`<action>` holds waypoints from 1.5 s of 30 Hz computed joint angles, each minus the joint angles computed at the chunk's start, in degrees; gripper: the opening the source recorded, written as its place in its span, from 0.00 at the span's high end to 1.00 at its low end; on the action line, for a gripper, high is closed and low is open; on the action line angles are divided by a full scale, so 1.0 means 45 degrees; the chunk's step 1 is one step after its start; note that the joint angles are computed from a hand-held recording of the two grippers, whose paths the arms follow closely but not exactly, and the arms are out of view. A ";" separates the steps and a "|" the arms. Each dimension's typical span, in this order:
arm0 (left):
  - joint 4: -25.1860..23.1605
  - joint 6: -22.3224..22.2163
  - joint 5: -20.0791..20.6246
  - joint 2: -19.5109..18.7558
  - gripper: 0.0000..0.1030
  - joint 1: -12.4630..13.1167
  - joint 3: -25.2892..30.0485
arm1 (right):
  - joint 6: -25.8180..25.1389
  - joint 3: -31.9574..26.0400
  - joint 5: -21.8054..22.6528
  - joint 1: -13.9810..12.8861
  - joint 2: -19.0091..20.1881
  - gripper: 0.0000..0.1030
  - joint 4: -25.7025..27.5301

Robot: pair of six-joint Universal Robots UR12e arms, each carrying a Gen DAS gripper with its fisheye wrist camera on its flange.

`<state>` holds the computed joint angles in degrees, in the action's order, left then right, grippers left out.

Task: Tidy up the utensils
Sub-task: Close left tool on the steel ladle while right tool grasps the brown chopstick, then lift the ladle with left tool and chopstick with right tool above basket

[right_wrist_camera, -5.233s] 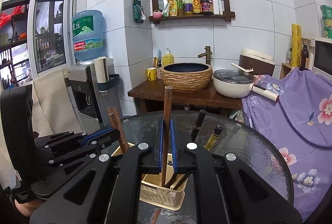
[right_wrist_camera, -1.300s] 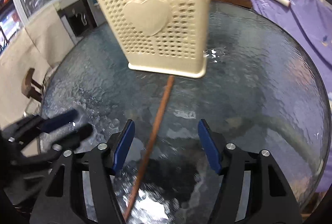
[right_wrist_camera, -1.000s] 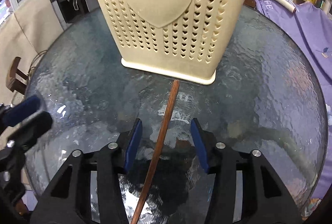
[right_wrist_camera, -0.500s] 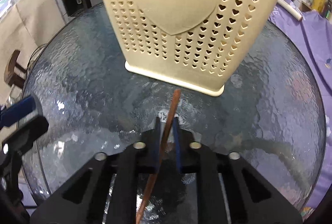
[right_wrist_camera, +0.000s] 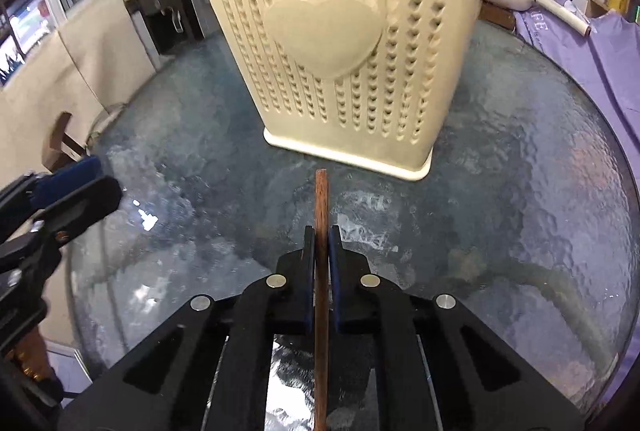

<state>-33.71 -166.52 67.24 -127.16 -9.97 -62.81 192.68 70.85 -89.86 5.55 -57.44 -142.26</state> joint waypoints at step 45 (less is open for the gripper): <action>0.1206 -0.0893 -0.1848 -0.0414 0.66 0.0166 0.2562 | -0.1065 0.0080 0.1850 -0.0465 -0.1955 0.93 -0.4057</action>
